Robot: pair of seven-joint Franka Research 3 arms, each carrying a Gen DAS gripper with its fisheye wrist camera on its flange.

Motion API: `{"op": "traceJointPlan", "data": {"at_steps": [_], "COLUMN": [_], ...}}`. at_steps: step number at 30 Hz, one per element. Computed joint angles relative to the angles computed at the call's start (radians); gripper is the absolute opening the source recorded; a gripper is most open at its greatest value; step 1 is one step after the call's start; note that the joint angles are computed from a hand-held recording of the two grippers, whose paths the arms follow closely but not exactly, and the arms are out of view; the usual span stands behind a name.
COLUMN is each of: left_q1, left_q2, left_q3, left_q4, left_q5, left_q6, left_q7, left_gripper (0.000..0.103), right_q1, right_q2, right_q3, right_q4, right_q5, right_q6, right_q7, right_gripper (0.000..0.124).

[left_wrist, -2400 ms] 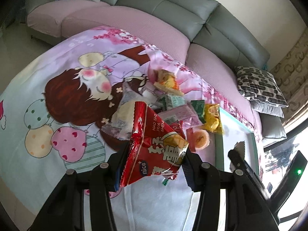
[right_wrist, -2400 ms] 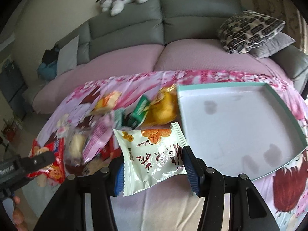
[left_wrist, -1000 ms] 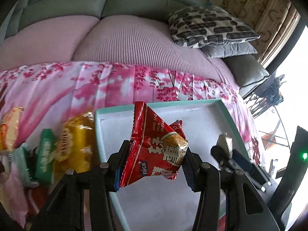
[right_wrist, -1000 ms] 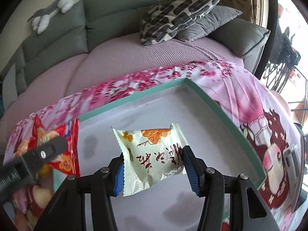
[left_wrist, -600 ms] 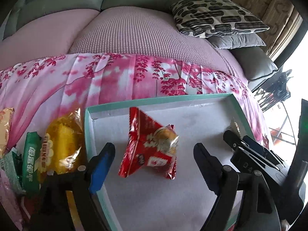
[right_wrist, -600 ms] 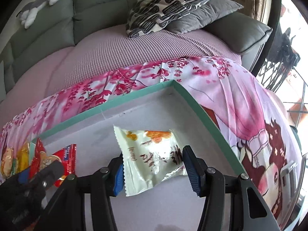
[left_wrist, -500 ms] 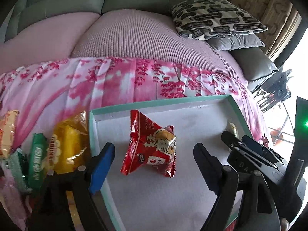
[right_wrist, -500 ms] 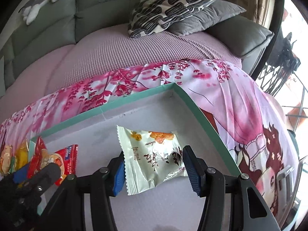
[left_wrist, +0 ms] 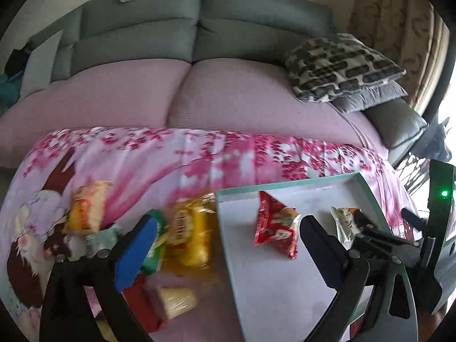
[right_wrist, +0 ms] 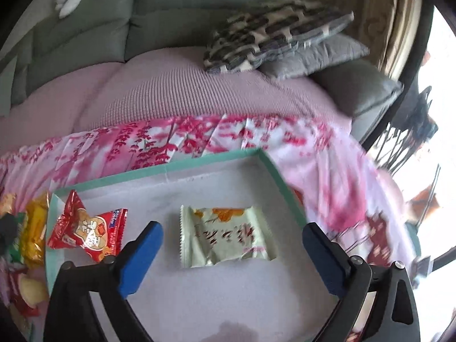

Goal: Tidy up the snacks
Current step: 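Move both tools back over the snack pile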

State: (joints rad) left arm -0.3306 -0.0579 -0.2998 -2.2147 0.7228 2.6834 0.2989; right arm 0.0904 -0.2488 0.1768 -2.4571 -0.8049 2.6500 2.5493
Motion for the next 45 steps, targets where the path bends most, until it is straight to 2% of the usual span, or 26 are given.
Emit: {"op": "traceJointPlan", "data": {"at_steps": [5, 8, 13, 17, 20, 23, 26, 31, 41, 45], "left_q1": [0.016, 0.033, 0.049, 0.063, 0.073, 0.069, 0.064, 0.076, 0.099, 0.102], "left_q2": [-0.090, -0.144, -0.224, -0.284, -0.318, -0.347, -0.382, -0.452, -0.576, -0.600], "left_q3": [-0.008, -0.019, -0.034, -0.049, -0.057, -0.045, -0.016, 0.002, 0.021, 0.028], "left_q4": [-0.076, -0.127, -0.211, -0.265, -0.298, -0.332, -0.378, -0.434, -0.516, -0.533], "left_q5": [0.020, 0.035, 0.001, 0.002, 0.010, -0.014, -0.069, -0.143, -0.256, -0.275], "left_q6": [-0.037, -0.050, -0.113, -0.161, -0.193, -0.205, -0.201, -0.243, -0.315, -0.301], "left_q7": [-0.036, -0.076, -0.134, -0.168, -0.180, -0.165, -0.127, -0.086, -0.044, -0.029], "left_gripper": [0.100, 0.100, 0.100, 0.100, 0.100, 0.100, 0.100, 0.100, 0.100, 0.100], "right_q1": [-0.012, -0.005, 0.014, 0.026, 0.023, 0.020, 0.027, 0.065, 0.175, 0.186], "right_q2": [-0.021, -0.031, -0.075, -0.129, -0.165, -0.186, -0.186, -0.175, -0.092, -0.072], "right_q3": [0.027, 0.015, 0.002, 0.034, 0.083, 0.129, 0.179, 0.189, 0.171, 0.193], "right_q4": [0.032, 0.046, 0.013, -0.052, -0.087, -0.096, -0.083, -0.091, -0.082, -0.069], "right_q5": [-0.154, -0.178, -0.103, -0.023, 0.004, 0.002, -0.012, 0.014, 0.195, 0.200], "right_q6": [-0.076, -0.105, -0.087, -0.045, -0.029, -0.007, -0.031, 0.007, 0.099, 0.086], "right_q7": [0.000, -0.005, -0.005, 0.043, 0.085, 0.112, 0.134, 0.156, 0.045, 0.006], "right_gripper": [0.100, 0.100, 0.100, 0.101, 0.103, 0.103, 0.103, 0.103, 0.103, 0.103]}}
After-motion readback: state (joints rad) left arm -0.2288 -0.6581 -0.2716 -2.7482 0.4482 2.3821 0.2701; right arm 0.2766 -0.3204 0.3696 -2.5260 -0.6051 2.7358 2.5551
